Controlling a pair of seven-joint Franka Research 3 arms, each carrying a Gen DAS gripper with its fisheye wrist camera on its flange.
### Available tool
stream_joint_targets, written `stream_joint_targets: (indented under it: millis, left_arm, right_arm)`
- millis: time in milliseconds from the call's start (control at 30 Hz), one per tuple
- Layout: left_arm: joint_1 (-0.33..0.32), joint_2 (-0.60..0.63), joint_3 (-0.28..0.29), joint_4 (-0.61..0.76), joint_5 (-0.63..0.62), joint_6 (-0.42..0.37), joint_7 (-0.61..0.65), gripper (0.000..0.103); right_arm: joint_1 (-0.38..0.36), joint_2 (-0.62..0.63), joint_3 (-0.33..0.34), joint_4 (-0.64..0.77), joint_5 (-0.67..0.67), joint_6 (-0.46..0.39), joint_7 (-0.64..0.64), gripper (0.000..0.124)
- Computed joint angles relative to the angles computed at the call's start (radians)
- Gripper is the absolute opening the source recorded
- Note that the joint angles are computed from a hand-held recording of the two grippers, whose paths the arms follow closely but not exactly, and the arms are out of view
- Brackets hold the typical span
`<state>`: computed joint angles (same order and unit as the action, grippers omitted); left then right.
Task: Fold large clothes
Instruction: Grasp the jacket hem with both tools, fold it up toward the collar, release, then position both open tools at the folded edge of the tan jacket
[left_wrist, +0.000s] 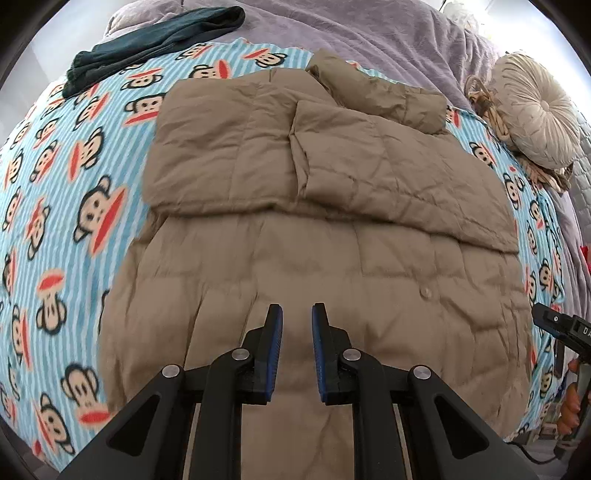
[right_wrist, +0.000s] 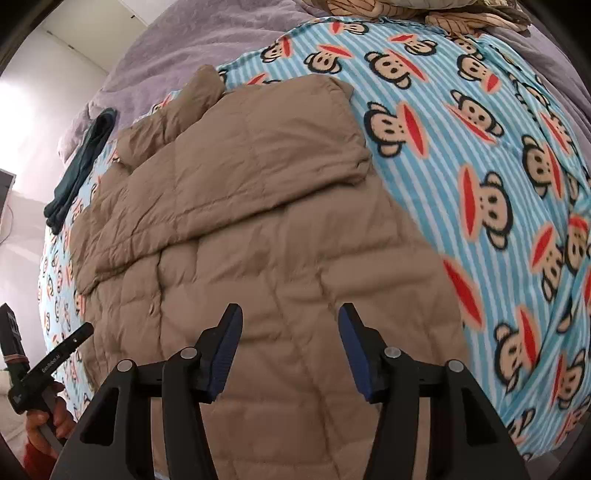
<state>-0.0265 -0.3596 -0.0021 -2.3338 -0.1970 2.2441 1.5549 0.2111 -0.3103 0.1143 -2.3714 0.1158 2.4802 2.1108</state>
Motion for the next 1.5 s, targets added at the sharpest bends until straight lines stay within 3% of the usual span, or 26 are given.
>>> stream_joint_targets:
  millis: [33, 67, 100, 133, 167, 367, 600, 967, 1033, 1267, 1500]
  left_arm:
    - [0.000, -0.019, 0.001, -0.013, -0.001, -0.004, 0.002, 0.022]
    - [0.001, -0.044, 0.001, -0.029, 0.003, -0.013, -0.001, 0.037]
    - [0.004, -0.060, 0.000, -0.039, 0.009, -0.018, -0.011, 0.090]
    - [0.012, -0.084, -0.005, -0.056, 0.025, -0.007, -0.033, 0.102]
    - [0.016, -0.121, -0.011, -0.085, 0.039, 0.021, -0.053, 0.102]
    - [-0.002, -0.197, 0.007, -0.112, 0.068, -0.055, -0.071, 0.102]
    - [-0.015, -0.262, 0.011, -0.135, 0.103, -0.118, -0.093, 0.102]
    - [-0.016, -0.318, 0.007, -0.158, 0.161, -0.164, -0.096, 0.102]
    - [-0.013, -0.317, 0.009, -0.157, 0.172, -0.166, -0.099, 0.102]
    - [-0.022, -0.327, 0.024, -0.169, 0.169, -0.174, -0.078, 0.102]
    - [-0.017, -0.345, 0.069, -0.189, 0.081, -0.220, -0.058, 0.102]
  right_arm:
    - [0.003, -0.012, 0.002, -0.009, 0.004, -0.001, 0.004, 0.059]
    - [0.005, -0.023, 0.004, -0.016, 0.006, -0.003, 0.007, 0.059]
    - [0.009, -0.038, 0.009, -0.027, 0.009, -0.007, 0.013, 0.059]
    - [0.012, -0.052, 0.012, -0.035, 0.011, -0.011, 0.016, 0.059]
    - [0.016, -0.066, 0.016, -0.044, 0.013, -0.018, 0.020, 0.059]
    - [0.034, -0.136, 0.039, -0.089, 0.027, -0.039, 0.050, 0.060]
    - [0.058, -0.195, 0.047, -0.128, 0.064, -0.046, 0.065, 0.081]
    - [0.096, -0.238, 0.043, -0.175, 0.155, -0.022, 0.079, 0.086]
    - [0.094, -0.244, 0.052, -0.185, 0.159, -0.011, 0.093, 0.103]
    - [0.094, -0.279, 0.068, -0.232, 0.160, 0.030, 0.151, 0.103]
    - [0.093, -0.302, 0.037, -0.238, 0.165, -0.039, 0.141, 0.103]
